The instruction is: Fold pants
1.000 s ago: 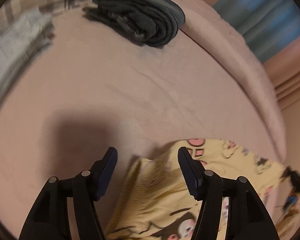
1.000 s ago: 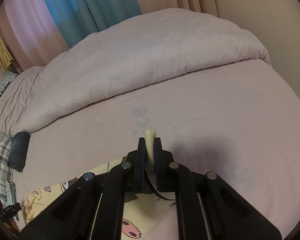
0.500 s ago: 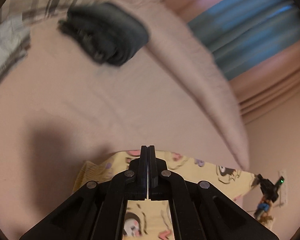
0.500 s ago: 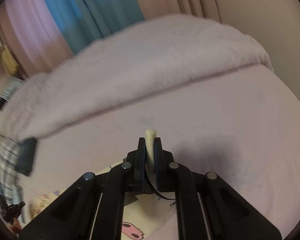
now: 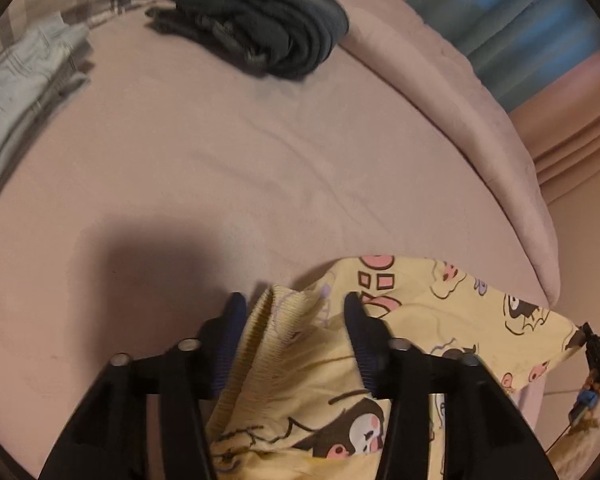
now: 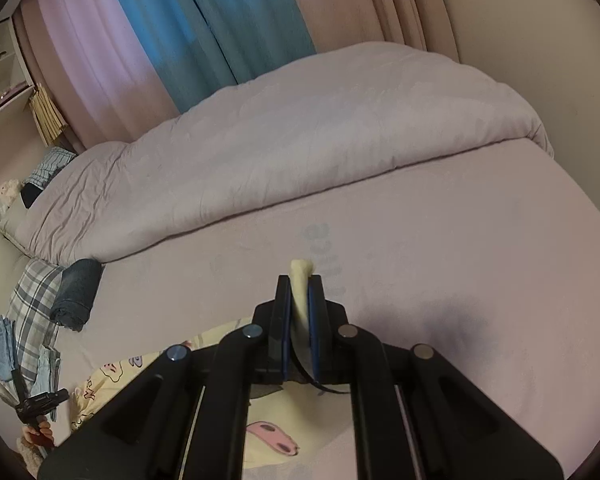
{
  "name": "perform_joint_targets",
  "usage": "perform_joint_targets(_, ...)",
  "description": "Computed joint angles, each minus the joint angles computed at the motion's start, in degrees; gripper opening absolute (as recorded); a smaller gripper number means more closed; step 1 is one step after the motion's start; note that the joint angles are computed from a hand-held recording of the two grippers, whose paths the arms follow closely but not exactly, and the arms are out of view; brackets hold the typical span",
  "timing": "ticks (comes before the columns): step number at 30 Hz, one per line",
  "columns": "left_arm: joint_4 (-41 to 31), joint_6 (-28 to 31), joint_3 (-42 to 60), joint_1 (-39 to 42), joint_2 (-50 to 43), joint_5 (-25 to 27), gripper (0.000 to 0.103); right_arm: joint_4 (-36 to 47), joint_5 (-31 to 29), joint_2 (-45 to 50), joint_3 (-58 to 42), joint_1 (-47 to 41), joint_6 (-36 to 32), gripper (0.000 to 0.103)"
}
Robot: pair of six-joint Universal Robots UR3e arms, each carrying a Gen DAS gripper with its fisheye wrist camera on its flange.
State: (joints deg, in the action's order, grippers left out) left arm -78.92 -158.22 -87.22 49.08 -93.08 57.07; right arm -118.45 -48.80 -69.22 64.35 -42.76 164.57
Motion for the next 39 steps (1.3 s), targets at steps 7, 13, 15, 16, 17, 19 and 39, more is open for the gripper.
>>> perform_joint_targets(7, 3.5, -4.3, -0.9, -3.4, -2.4, 1.7, 0.000, 1.0, -2.6, 4.0, -4.5, 1.9, 0.9, 0.008)
perform_joint_targets(13, -0.3, 0.8, -2.8, 4.9, 7.6, -9.1, 0.000, 2.7, -0.2, 5.1, -8.6, 1.0, 3.2, 0.008)
perform_joint_targets(15, -10.4, 8.6, -2.2, 11.8, 12.0, -14.6, 0.000, 2.1, 5.0, 0.9, -4.7, -1.9, 1.8, 0.008)
perform_joint_targets(16, -16.4, 13.8, -1.7, 15.1, 13.8, -16.5, 0.000, 2.2, 7.0, -1.9, -1.9, -3.5, -0.1, 0.008)
perform_joint_targets(17, -21.3, 18.9, -1.9, 18.4, 15.8, -17.8, 0.000, 2.9, 8.9, -5.0, 1.2, -5.5, -2.5, 0.008)
perform_joint_targets(19, -26.7, 27.4, -4.9, 24.2, 20.6, -17.9, 0.000, 7.3, 12.5, -12.0, 8.3, -10.7, -9.6, 0.008)
perform_joint_targets(39, -63.8, 62.6, -11.1, 57.5, 31.8, -3.9, 0.000, 49.7, 5.9, -44.1, 55.4, -56.8, -63.4, 0.008)
